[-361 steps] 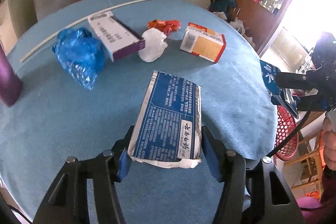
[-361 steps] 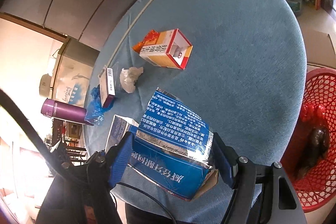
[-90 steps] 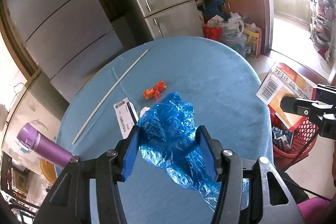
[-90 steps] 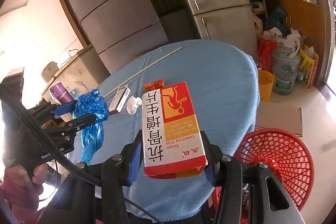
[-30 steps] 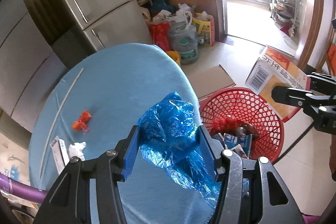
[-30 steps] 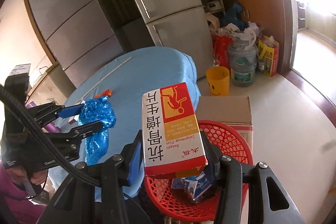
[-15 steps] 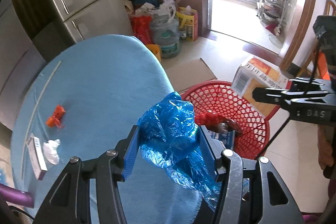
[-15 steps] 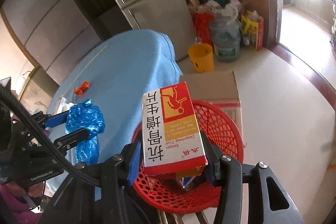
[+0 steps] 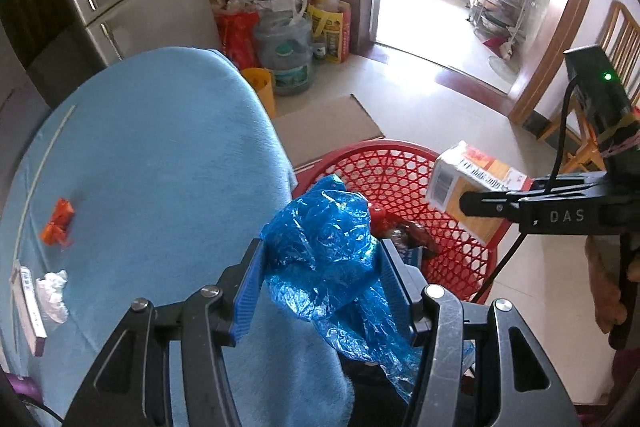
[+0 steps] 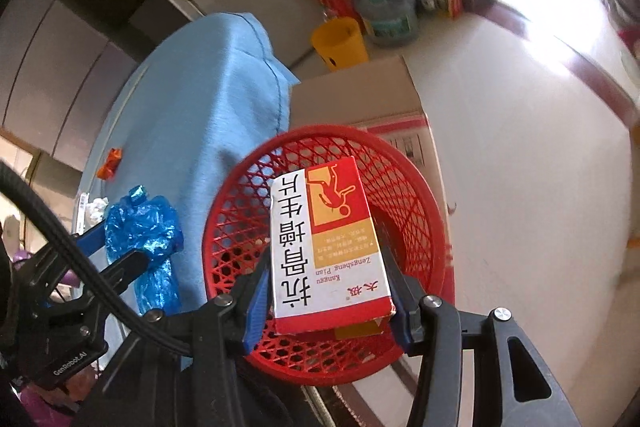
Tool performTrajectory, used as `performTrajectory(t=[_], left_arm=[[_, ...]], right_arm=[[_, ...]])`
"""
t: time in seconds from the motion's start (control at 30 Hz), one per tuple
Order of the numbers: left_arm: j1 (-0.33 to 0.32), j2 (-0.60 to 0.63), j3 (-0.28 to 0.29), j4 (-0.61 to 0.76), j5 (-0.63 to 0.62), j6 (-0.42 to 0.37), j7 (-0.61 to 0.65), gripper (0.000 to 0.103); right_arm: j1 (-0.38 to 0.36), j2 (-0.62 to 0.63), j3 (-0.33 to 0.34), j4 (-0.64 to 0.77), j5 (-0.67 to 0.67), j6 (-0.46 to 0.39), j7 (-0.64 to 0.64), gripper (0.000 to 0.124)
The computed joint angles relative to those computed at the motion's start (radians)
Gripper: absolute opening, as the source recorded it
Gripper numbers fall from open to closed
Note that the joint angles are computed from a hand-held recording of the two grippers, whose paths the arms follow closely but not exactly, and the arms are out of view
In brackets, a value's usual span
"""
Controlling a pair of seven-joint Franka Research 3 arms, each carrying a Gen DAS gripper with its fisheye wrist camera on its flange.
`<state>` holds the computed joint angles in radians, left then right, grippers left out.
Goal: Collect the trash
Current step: 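Open both tools over the red basket to drop the bag and box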
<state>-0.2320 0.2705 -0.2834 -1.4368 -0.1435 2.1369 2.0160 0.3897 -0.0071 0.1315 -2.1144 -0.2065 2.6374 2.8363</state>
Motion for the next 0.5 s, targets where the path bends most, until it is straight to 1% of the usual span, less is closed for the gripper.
performTrajectory(t=[0.1, 0.23, 0.4, 0.5], left_arm=[[-0.005, 0.012, -0.002, 0.016, 0.007, -0.016, -0.002, 0.062], [-0.006, 0.022, 0.000, 0.033, 0.008, -0.038, -0.018, 0.062], [0.016, -0.007, 0.011, 0.003, -0.008, -0.018, -0.034, 0.062], [0.036, -0.057, 0.022, -0.061, -0.013, 0.036, -0.022, 0.062]], right_arm=[[0.000, -0.001, 0.000, -0.002, 0.020, -0.007, -0.012, 0.055], [-0.002, -0.001, -0.002, -0.006, 0.082, 0.014, -0.053, 0.057], [-0.002, -0.007, 0.001, 0.002, 0.045, 0.018, -0.031, 0.057], [-0.001, -0.009, 0.004, 0.010, 0.014, 0.027, -0.015, 0.057]])
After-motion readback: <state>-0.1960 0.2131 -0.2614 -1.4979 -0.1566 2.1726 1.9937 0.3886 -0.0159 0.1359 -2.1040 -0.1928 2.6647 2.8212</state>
